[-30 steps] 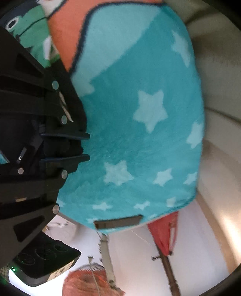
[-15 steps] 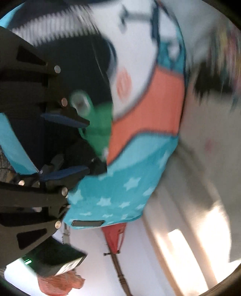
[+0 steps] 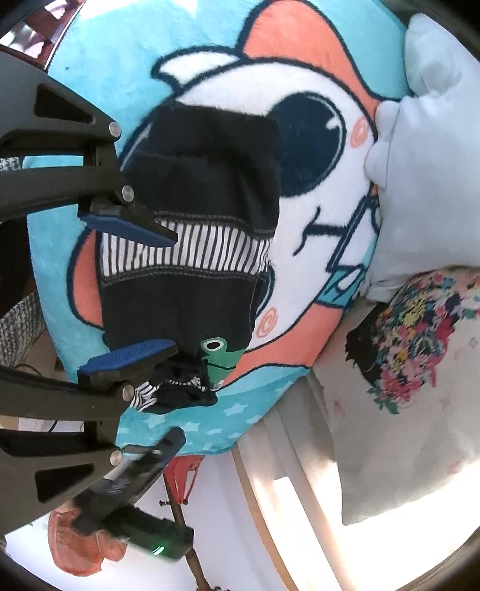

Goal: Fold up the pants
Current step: 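Hold the folded pants with both grippers and smooth the fold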

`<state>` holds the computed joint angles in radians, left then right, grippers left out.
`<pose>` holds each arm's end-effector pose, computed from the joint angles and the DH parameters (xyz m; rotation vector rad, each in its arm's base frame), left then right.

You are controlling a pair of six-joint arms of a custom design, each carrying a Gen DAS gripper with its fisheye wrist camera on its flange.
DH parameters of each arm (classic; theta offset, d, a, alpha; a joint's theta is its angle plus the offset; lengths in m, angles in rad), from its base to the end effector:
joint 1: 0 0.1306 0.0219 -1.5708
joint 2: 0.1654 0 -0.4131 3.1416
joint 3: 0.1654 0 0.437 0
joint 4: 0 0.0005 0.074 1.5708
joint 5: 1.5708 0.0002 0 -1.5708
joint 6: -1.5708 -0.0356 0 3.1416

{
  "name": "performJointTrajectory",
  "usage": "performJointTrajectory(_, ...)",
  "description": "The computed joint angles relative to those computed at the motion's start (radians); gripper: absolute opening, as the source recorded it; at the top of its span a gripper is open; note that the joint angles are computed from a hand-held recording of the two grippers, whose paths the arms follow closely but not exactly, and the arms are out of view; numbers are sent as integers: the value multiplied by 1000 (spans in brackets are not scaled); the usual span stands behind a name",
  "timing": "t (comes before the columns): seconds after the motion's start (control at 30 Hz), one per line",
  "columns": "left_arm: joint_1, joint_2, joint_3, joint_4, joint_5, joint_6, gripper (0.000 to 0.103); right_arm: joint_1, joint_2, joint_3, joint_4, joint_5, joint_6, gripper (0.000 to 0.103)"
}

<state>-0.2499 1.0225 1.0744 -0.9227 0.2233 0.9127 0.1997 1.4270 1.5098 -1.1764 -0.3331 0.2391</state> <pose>0.3602 -0.1006 0.4532 -0.7373 2.4662 -0.7565 0.5031 0.1132 0.4840 -0.6768 2.5414 0.4290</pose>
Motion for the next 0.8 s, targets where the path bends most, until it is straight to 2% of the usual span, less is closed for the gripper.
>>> performJointTrajectory(0.03,5,-9,-8,7,8,0,51,-20,16,15,0,43,-44,30)
performJointTrajectory(0.07,12,-19,-14,11,18,-7,51,-38,35,30,-11,70,-83,25)
performJointTrajectory(0.2,11,-33,-23,15,23,-19,51,-57,53,34,-10,44,-163,26)
performJointTrajectory(0.27,16,-39,-30,14,39,-24,51,-40,43,19,-11,53,-158,36)
performJointTrajectory(0.3,16,-41,-31,11,42,-28,51,-24,45,17,-8,68,-152,37)
performJointTrajectory(0.43,15,-49,-39,-2,48,-40,51,55,55,-7,30,183,-119,48)
performJointTrajectory(0.5,15,-57,-45,-8,49,-43,51,81,75,-14,57,251,-114,49)
performJointTrajectory(0.53,15,-63,-49,-10,49,-42,51,86,83,-14,60,275,-117,43)
performJointTrajectory(0.57,15,-69,-54,-11,48,-42,51,83,88,-14,58,272,-133,18)
performJointTrajectory(0.67,24,-84,-65,-9,49,-36,51,54,88,1,28,187,-204,16)
performJointTrajectory(0.8,36,-90,-72,2,57,-32,51,48,58,2,10,133,-190,14)
